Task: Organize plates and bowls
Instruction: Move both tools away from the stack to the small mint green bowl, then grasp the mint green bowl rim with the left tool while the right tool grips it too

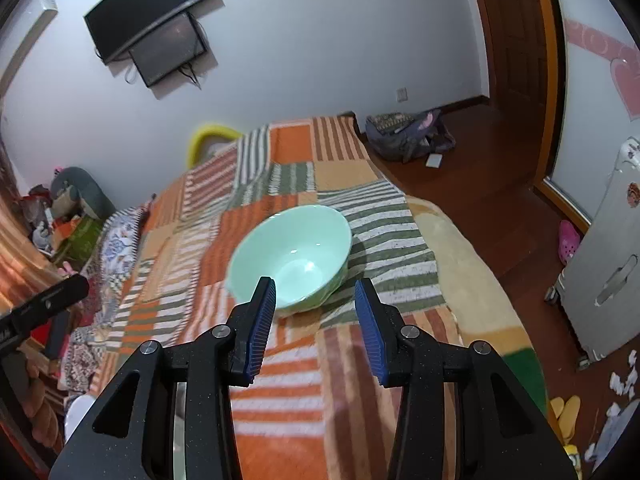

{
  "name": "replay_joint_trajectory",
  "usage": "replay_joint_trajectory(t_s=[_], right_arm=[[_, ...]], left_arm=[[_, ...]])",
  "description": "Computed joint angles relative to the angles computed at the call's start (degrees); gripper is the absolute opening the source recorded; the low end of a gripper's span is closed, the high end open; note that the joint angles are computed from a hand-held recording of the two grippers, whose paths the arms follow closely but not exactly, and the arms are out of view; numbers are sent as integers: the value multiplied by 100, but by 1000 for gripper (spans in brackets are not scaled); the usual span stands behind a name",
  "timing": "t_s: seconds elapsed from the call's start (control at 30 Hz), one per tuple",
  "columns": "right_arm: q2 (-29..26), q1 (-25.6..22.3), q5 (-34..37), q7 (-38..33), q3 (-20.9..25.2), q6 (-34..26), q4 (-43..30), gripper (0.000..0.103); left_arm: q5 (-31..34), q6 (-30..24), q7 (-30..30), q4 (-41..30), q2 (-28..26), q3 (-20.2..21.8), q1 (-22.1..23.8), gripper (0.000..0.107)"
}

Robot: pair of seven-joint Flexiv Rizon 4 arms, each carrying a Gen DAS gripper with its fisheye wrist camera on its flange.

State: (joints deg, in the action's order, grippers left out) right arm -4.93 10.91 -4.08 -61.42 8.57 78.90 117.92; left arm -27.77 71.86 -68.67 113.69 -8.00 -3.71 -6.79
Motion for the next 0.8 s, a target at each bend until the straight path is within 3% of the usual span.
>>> replay_joint_trajectory(t_s=[0.1,0.27,0.37,0.43,0.53,0.63,0.8], right_arm=[[-382,-60,366,-309,45,-252,-396,38],[-884,-15,180,-267,-58,-504,-802,38],[-1086,-171,449,-509,107,-713,-1044,37],[-1200,-291,713,-748,241,-870,-1208,23],[-1250,-317,915,-962,296,-819,-1237,19],[-1239,-301,917,-1169,308,-787,-1218,19],[-1220,-368,1204,-1690,487,-927,-1281,19]], left_arm=[[278,-173,-178,-336,-398,18,19,82],[504,-717,-463,-928,-1037,-11,119,82],[517,-867,-546,-1127,-1276,-54,174,82],[577,-956,-627,-1271,-1428,-56,179,82],[621,-1096,-713,-1489,-1648,-80,201,81],[618,-1168,-772,-1662,-1818,-119,219,75],[678,-1365,-840,-1974,-2119,-159,190,55]])
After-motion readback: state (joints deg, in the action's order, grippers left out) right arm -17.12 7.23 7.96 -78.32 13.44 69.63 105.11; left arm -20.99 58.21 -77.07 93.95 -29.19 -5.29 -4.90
